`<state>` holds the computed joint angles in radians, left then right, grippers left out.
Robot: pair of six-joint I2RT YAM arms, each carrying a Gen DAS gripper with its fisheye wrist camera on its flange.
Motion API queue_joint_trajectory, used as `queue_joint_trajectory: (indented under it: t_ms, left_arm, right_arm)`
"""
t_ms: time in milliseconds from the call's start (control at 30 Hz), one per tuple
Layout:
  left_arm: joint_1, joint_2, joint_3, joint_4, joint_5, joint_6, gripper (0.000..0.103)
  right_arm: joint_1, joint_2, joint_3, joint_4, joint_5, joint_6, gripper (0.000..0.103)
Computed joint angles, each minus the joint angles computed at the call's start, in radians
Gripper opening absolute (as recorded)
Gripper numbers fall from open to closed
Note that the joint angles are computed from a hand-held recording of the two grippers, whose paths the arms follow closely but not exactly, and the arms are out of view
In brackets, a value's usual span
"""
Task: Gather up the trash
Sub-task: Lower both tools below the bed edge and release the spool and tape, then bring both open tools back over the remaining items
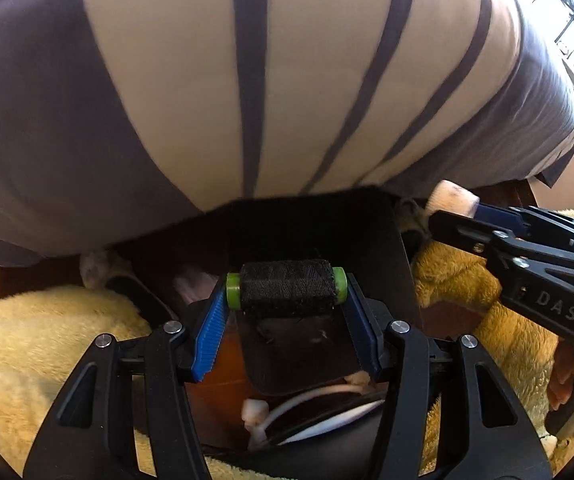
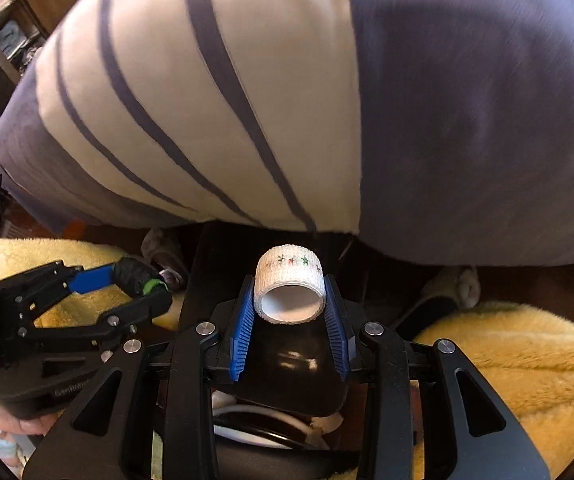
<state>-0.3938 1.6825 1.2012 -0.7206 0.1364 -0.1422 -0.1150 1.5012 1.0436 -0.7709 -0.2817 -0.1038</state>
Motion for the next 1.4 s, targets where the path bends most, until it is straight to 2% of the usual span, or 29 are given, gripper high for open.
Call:
queue_joint_trajectory:
  t_ms: [100,167,200,267,467,600,933,1133,1400]
  left_arm:
    - [-0.01,0.008,-0.015,0.003,0.006,0.009,0.053]
    - [-0.019,0.026,-0.002,-0.01,-0.001,0.01,0.055]
    - [-0.023,0.024,-0.006,-0.008,-0.002,0.006,0.062]
    - [-0.023,0.029,-0.001,-0.005,-0.004,0.006,0.067]
    - [0.002,-0.01,0.023,-0.028,-0.005,0.015,0.079]
    - [0.019,-0.098,0.053,-0.035,-0.023,0.026,0.086]
    - [0.088,-0.224,0.221,-0.045,-0.064,0.042,0.088]
    - [0.093,-0.201,0.353,-0.069,-0.103,0.055,0.089]
    - [0.119,-0.03,0.608,-0.126,-0.126,0.092,0.089]
  right_arm:
    - [0.006,0.025,0.0,0.005,-0.003,0.015,0.035]
    - [0.005,0.041,0.016,0.009,-0.008,0.027,0.047]
    - [0.005,0.046,0.024,0.01,-0.009,0.033,0.057]
    - [-0.007,0.043,0.033,0.007,-0.01,0.038,0.062]
    - [-0.049,0.024,0.061,0.008,-0.011,0.054,0.063]
    - [-0.08,-0.031,0.097,0.004,-0.013,0.065,0.071]
    - [-0.148,-0.138,0.254,-0.03,-0.046,0.05,0.076]
    - [-0.177,-0.106,0.369,-0.028,-0.053,0.045,0.077]
    - [-0.112,0.059,0.606,-0.032,0.015,0.073,0.077]
